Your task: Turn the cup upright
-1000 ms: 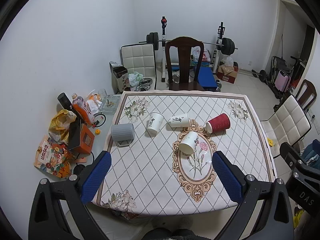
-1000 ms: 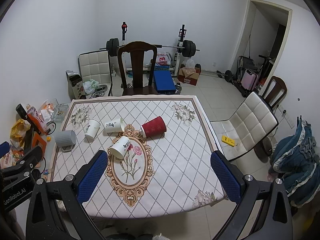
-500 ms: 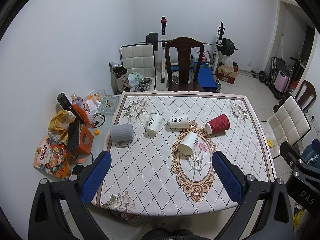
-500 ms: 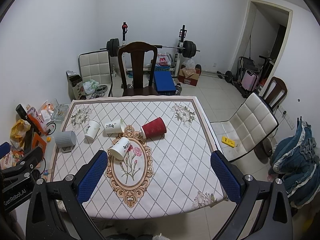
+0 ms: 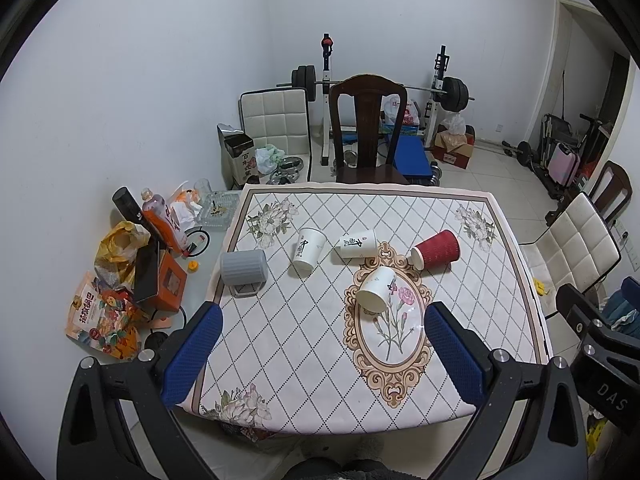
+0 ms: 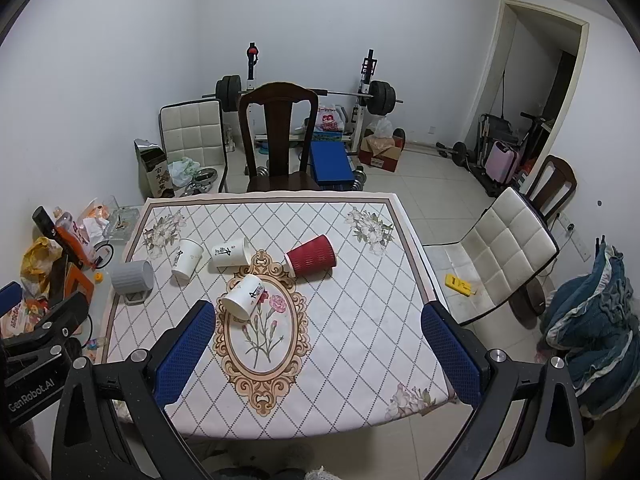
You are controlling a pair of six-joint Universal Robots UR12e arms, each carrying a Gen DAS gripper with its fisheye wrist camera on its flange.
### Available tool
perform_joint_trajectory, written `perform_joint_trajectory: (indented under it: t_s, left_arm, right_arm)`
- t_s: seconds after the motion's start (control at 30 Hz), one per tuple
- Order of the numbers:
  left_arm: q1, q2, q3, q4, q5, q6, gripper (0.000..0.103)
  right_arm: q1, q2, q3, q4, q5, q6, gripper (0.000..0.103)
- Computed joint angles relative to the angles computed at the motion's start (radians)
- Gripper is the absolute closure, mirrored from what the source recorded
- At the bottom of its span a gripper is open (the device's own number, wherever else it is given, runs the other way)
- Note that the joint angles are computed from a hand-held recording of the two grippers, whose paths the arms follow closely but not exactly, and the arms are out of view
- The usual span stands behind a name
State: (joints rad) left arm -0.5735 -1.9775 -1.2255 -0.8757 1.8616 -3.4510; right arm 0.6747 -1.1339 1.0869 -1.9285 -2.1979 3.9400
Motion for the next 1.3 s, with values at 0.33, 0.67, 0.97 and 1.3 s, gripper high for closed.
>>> perform_joint_trajectory:
  t_s: [0.33, 0.67, 0.97, 1.3]
  left_arm:
    - [0.007, -0.029, 0.033, -0.024, -0.018, -0.015, 0.0]
    - [0.048, -0.115, 0.059, -0.089, -0.118, 0.021, 0.0]
    - [0.042, -0.266, 0.235, -0.268, -0.129, 0.082, 0.0]
    - [0.006, -0.591, 0.758, -0.592, -0.101, 0.143, 0.0]
  right_arm:
    - [-0.005, 0.009, -0.015, 0.032, 0.024, 0.035, 0.0]
    - [-0.06, 0.053, 0.009, 0.202, 0.148, 0.206, 0.0]
    - [-0.16, 0.08, 0.099, 0.207, 0.309, 0.219, 0.0]
    - [-0.272, 0.142, 0.12, 0.16, 0.436, 0.125, 0.0]
